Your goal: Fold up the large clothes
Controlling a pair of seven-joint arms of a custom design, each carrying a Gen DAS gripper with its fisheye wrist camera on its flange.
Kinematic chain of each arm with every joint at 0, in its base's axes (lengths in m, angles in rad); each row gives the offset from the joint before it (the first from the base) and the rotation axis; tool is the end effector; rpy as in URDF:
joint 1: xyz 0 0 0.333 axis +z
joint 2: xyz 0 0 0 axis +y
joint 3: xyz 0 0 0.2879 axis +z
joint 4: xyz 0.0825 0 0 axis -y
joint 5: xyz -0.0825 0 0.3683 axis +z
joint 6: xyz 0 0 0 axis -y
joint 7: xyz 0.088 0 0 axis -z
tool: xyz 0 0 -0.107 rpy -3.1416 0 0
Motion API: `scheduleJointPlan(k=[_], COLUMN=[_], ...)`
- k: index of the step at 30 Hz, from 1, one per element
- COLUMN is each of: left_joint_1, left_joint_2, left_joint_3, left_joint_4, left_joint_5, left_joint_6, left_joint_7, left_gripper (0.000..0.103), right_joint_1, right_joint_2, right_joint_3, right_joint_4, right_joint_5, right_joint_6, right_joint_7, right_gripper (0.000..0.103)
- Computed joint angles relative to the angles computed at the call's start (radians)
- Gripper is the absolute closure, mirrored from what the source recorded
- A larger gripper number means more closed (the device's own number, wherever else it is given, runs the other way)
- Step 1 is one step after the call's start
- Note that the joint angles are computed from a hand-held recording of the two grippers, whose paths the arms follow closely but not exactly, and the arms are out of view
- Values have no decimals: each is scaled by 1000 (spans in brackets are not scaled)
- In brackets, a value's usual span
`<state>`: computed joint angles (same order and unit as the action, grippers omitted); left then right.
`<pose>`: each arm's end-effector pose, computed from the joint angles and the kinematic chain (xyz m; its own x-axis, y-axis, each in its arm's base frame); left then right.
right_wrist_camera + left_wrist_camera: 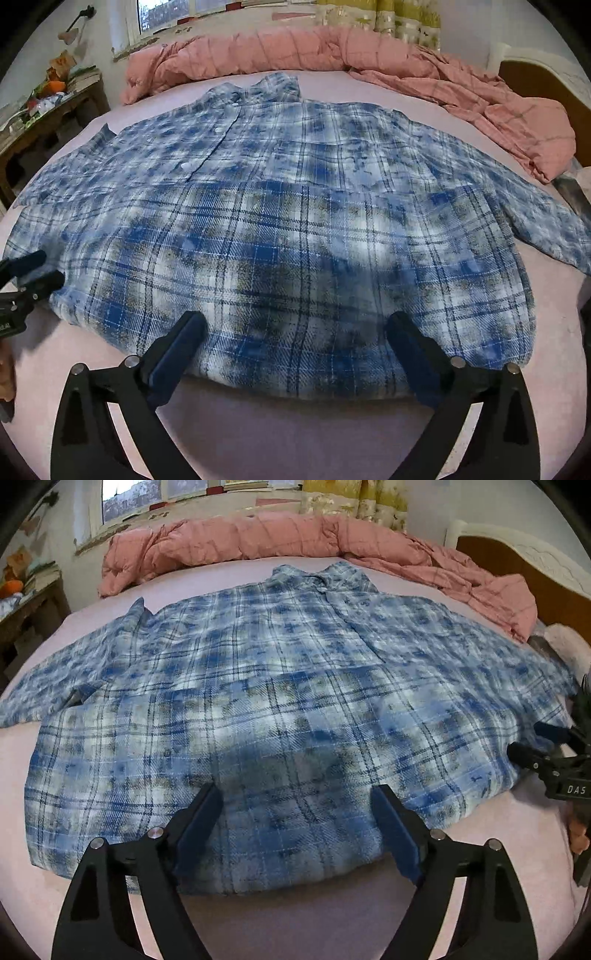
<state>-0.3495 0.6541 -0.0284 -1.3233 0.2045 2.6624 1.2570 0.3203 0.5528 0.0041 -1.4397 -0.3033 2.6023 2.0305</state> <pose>0.6944 -0.2757 0.4139 -0.2092 -0.9774 0.0297 -0.7543 0.1420 -0.6410 0.6847 0.2361 0.4211 0.0741 -0.9972 0.0039 -0.7963 -0.0615 -0.6017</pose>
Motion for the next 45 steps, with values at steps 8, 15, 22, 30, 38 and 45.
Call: scheduleJointPlan(k=[8, 15, 22, 30, 38, 45], left_joint_1=[-15, 27, 12, -74, -220, -424], left_joint_2=[-23, 15, 21, -36, -46, 64], left_joint_3=[23, -23, -6, 106, 333, 713], left_joint_4=[-48, 26, 37, -58, -42, 39], left_joint_5=[8, -30, -29, 116, 300, 239], left_joint_6=[56, -32, -39, 116, 425, 632], left_joint_7=[-16, -3, -14, -187, -428, -551], left_gripper=[8, 0, 0, 2, 2, 2], right_joint_1=[2, -11, -4, 0, 0, 8], right_joint_2=[-1, -9, -6, -4, -15, -94], right_joint_3=[-2, 8, 1, 0, -3, -50], right_joint_4=[-5, -28, -20, -17, -35, -153], right_joint_5=[-2, 15, 13, 2, -5, -60], right_joint_6=[11, 38, 27, 29, 45, 179], right_joint_7=[5, 0, 3, 10, 17, 145], right_gripper=[1, 0, 0, 0, 0, 4])
